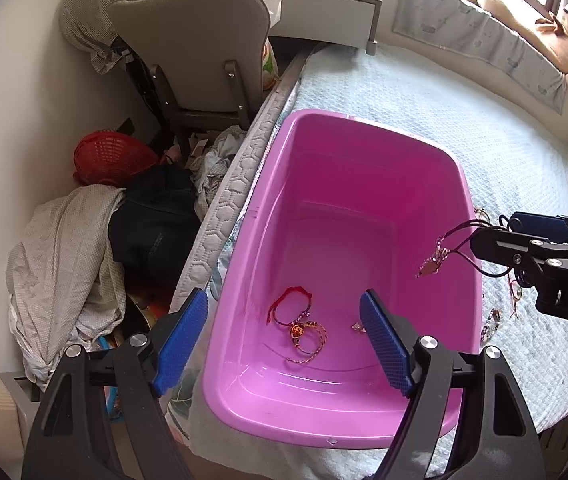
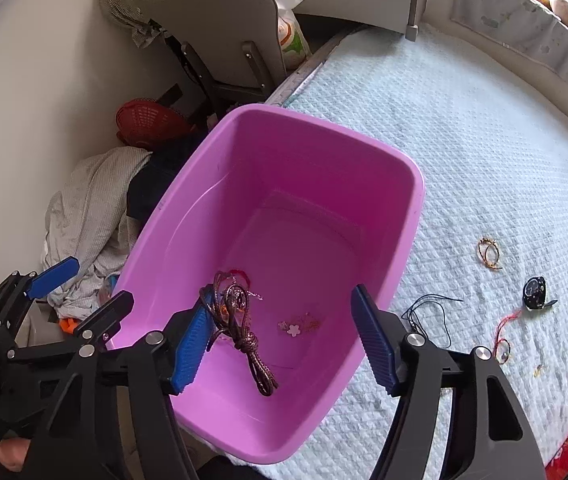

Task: Organize jewelry
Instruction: 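Open both tools to drop the red bracelet and cord pendant into the tub, then withdraw both open tools from the tub toward the jewelry on the bed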

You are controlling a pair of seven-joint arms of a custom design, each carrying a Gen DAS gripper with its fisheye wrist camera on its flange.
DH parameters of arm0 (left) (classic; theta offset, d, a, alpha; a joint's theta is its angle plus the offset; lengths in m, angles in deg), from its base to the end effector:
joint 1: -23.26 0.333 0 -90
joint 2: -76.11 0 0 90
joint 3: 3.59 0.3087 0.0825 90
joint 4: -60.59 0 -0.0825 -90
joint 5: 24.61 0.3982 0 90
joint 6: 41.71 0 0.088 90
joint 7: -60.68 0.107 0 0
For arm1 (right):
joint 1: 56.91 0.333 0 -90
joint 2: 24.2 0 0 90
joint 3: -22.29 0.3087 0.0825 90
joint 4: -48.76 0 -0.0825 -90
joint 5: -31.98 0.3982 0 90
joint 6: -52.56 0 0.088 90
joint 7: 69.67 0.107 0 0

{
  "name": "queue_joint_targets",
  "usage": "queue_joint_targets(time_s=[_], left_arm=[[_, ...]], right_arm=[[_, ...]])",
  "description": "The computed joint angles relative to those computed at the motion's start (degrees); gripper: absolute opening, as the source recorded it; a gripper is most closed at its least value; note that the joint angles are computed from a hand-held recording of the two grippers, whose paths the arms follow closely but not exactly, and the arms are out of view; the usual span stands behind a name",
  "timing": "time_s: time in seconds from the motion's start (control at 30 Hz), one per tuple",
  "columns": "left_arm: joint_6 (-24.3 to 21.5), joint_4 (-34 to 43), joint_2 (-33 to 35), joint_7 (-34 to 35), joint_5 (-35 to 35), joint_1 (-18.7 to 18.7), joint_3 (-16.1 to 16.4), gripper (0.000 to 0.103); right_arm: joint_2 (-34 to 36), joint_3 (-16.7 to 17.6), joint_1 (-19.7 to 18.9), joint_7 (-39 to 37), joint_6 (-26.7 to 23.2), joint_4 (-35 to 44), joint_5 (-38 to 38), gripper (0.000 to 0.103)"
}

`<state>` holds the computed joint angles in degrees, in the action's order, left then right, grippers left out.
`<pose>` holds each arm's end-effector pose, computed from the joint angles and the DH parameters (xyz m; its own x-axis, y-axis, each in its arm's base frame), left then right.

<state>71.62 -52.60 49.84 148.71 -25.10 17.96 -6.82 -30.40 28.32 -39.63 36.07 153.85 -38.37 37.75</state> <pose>0.4511 -0.0746 0.6930 -0.1125 -0.9937 -0.0011 -0.8901 0.1013 -0.4445 0.4989 0.2290 0.7233 0.1574 -0.9712 -0.1787 -0.9459 -0.0963 -0.3097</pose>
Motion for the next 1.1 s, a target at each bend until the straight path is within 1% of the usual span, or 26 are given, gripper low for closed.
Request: queue_joint_targets(time_s=[0.13, 0.23, 0.33, 0.4, 0.47, 0.8, 1.1], left_arm=[[-0.45, -0.51, -0.70, -0.27, 0.36, 0.07, -0.15, 0.077], [-0.76, -0.60, -1.01, -0.19, 0.36, 0.03, -0.01, 0.077], [-0.87, -0.86, -1.47, -0.23, 0.39, -0.01, 0.02, 0.077], [-0.82, -0.87, -1.55, -0.35, 0.29, -0.02, 0.10, 0.077], [-0.83, -1.11, -1.84, -0.47, 0.21, -0.02, 0.16, 0.077], [-1.77, -1.97, -3.41, -1.45, 0.36, 0.11, 0.38, 0.077], [-3.10, -1.97, -4.91, -3.72, 0.95, -0.31, -0.42, 0.077]], right_arm=[[3.97, -0.06, 0.30, -0.98, -7.71, 5.95, -0.33, 0.065], [8.46, -0.14, 1.01, -2.83, -16.01, 12.39, -1.45, 0.065], [13.08, -0.75, 1.31, -4.12, -23.92, 18.70, 0.68, 0.065], [15.24, -1.24, 1.25, -4.02, -27.78, 21.48, 2.65, 0.065], [16.03, -1.74, 0.99, -3.31, -29.60, 22.34, 4.57, 0.065], [11.08, -2.31, 0.34, -0.31, -24.28, 15.39, 5.39, 0.065], [4.16, -1.94, -0.65, -0.57, -20.32, 6.74, 7.07, 0.065]])
